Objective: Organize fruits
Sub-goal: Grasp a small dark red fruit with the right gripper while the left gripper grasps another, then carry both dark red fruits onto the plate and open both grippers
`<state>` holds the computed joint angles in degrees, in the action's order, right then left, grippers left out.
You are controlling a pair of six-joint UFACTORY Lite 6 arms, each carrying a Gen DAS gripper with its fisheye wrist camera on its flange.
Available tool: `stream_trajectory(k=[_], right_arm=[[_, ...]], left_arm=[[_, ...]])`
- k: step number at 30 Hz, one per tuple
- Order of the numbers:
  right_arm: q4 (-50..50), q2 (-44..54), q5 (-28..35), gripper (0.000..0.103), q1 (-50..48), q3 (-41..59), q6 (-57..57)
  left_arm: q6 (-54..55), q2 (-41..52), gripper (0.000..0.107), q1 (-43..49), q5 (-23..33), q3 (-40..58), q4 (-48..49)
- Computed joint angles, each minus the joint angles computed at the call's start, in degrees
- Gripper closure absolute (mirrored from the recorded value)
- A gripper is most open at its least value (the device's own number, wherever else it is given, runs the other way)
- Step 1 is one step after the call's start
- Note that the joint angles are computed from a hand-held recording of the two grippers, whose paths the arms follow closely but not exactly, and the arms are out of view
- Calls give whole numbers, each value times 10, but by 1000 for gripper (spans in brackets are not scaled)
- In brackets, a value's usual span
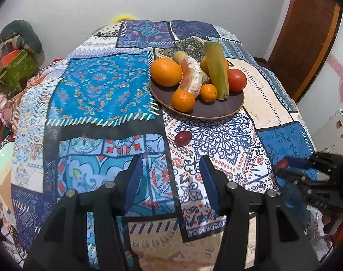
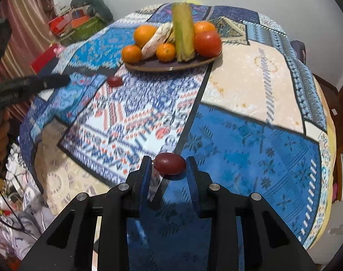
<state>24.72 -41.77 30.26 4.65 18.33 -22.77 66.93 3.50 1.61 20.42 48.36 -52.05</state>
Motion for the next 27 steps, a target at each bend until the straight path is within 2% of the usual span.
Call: stream_trajectory(k=[8,11,13,20,22,27], right_arm=[[47,79,-46,74,-31,63,-69],[86,112,-57,75,-40,83,-112],[118,135,-65,74,-45,94,-147],[191,205,-87,74,-48,121,-231],[210,219,-90,74,-49,126,-253],[225,234,-95,74,-42,133,-268]], left_arm=[[2,106,55,-47,-29,69,-12],[-3,148,60,-59,-34,99,-9],[-14,174,69,-64,-39,118,-1],[-11,226,75,-73,-54,157,-9],[16,233,85,-70,-43,162,-36],[41,227,85,-75,-44,157,-59]])
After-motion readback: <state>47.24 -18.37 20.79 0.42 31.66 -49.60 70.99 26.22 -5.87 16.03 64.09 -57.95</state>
